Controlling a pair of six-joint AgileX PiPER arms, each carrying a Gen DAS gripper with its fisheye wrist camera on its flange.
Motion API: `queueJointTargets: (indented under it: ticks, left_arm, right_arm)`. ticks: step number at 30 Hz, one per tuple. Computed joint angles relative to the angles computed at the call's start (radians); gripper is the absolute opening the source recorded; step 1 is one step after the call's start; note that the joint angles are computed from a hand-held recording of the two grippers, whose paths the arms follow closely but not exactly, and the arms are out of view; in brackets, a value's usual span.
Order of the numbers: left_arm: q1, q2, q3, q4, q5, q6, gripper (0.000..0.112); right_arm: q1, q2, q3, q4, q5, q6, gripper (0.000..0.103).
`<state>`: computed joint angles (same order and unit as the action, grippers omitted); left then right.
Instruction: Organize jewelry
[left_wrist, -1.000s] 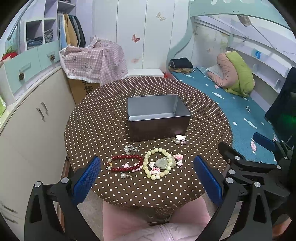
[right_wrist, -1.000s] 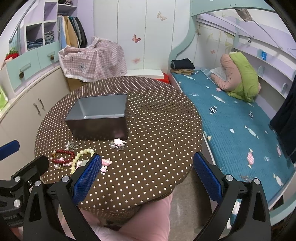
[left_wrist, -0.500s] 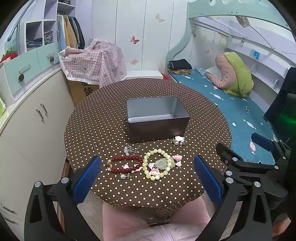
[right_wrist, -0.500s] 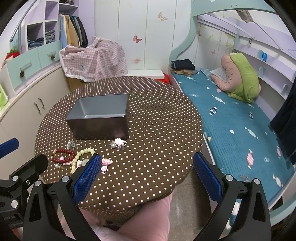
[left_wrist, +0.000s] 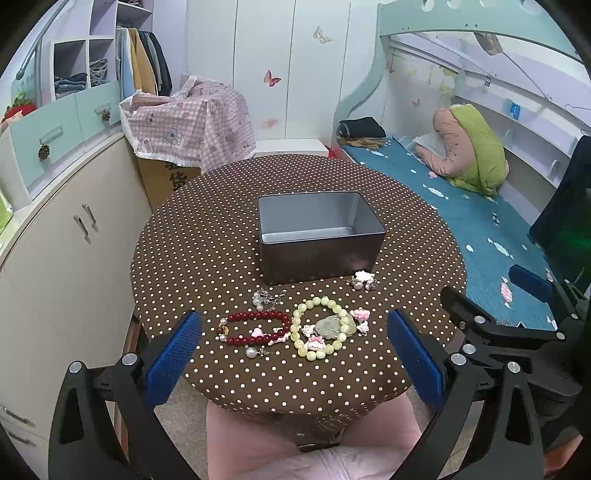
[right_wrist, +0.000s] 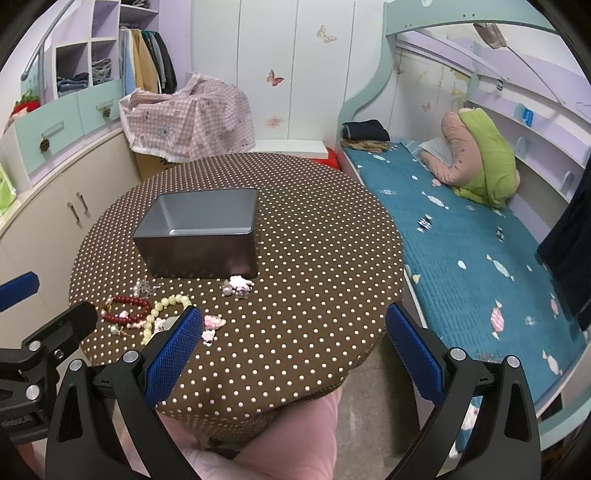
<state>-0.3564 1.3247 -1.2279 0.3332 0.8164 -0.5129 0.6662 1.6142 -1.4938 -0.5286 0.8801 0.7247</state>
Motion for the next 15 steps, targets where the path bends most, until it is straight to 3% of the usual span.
queueJointTargets:
  ticks: [15]
  left_arm:
    - [0.015,-0.002,0.005,-0.016,-0.005,0.027,0.096]
  right_arm:
    - [0.015,0.002,-0.017,-0.005,0.024,0.000,0.096]
